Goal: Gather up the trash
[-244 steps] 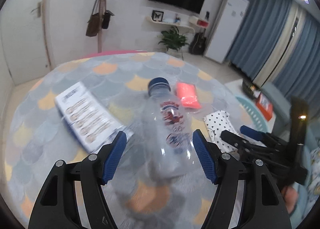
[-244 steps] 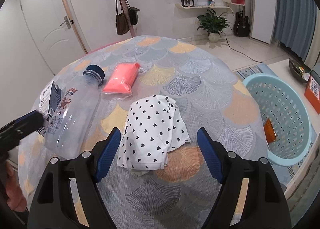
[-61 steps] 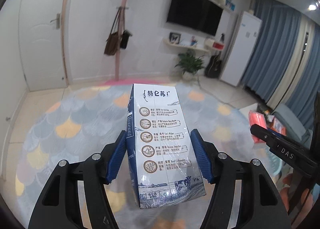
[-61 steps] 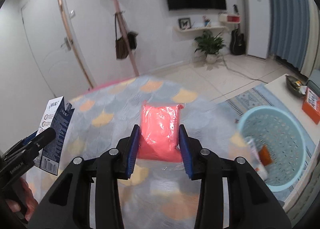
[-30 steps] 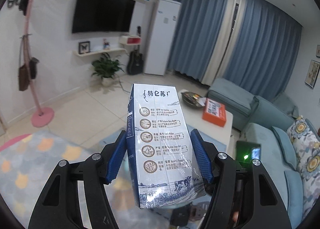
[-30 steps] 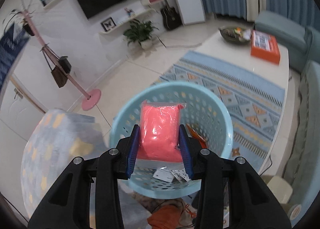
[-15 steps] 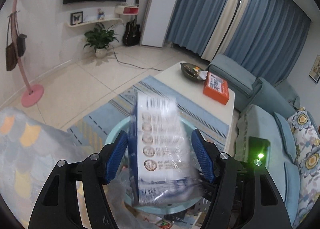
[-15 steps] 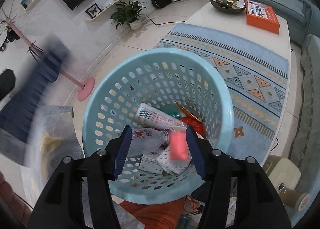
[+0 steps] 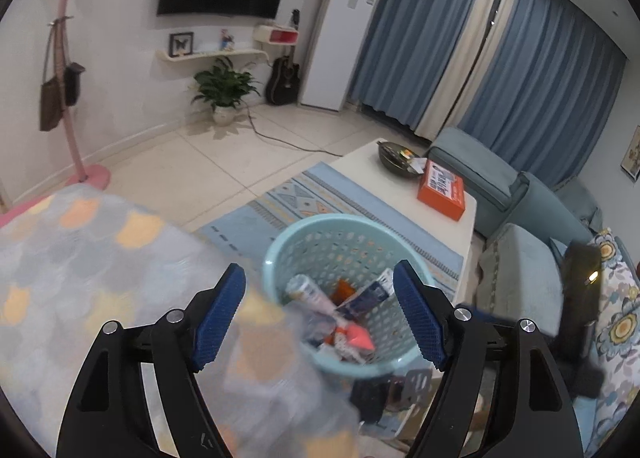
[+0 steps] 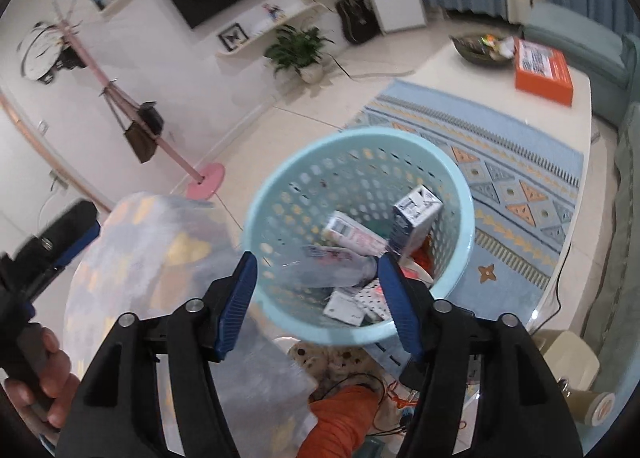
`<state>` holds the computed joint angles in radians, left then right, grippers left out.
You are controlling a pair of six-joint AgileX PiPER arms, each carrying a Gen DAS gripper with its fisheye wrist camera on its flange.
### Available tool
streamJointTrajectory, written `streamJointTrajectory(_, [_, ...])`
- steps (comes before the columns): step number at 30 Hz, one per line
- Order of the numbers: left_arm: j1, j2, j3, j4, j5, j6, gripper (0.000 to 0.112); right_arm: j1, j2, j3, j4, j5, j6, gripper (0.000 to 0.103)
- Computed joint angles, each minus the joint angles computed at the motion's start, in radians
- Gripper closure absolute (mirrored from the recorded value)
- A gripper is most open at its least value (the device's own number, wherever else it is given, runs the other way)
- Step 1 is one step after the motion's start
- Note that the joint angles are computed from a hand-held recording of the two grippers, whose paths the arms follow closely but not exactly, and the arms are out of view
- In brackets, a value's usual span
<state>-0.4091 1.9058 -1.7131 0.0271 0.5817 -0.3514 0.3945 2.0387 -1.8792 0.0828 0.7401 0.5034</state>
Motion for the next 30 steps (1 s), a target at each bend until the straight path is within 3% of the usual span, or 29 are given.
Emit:
streamJointTrajectory(4, [-0.007,-0.160,0.217,0.155,-0.056,-0.119,0.037,0.072,-0.069,0.047,-0.093,-0.023,0.071,0.040])
streamJointTrajectory(7, [-0.022,-0.269,0.359,0.327,-0.086,-0.271,0.034,0.146,-0.132,0.108,-0.248,-0.058,0.214,0.039])
streamJointTrajectory(11, [-0.073,-0.413,0.566,0.721,-0.099,-0.664,0.031,0.232,-0.208,0.212,-0.504,-0.122,0.455,0.039])
streamJointTrajectory(15, [-0.135,-0.494,0.711,1.090,-0.036,-1.064,0.031,0.358,-0.238,0.253,-0.867,-0.060,0.727,0.039])
streamJointTrajectory(18, [-0.158,-0.537,0.810,1.316,0.005,-1.328,0.031,0.428,-0.239,0.261,-1.015,-0.013,0.828,0.039])
streamJointTrajectory(24, [-0.183,-0.534,0.911,1.543,0.083,-1.610,0.030,0.488,-0.212,0.218,-1.083,0.069,0.861,0.039])
streamJointTrajectory(27, [-0.186,-0.527,0.914,1.521,0.109,-1.577,0.030,0.502,-0.206,0.221,-1.104,0.092,0.890,0.039])
streamJointTrajectory(30, [-0.178,-0.542,0.936,1.518,0.084,-1.592,0.026,0.507,-0.207,0.239,-1.116,0.094,0.924,0.039])
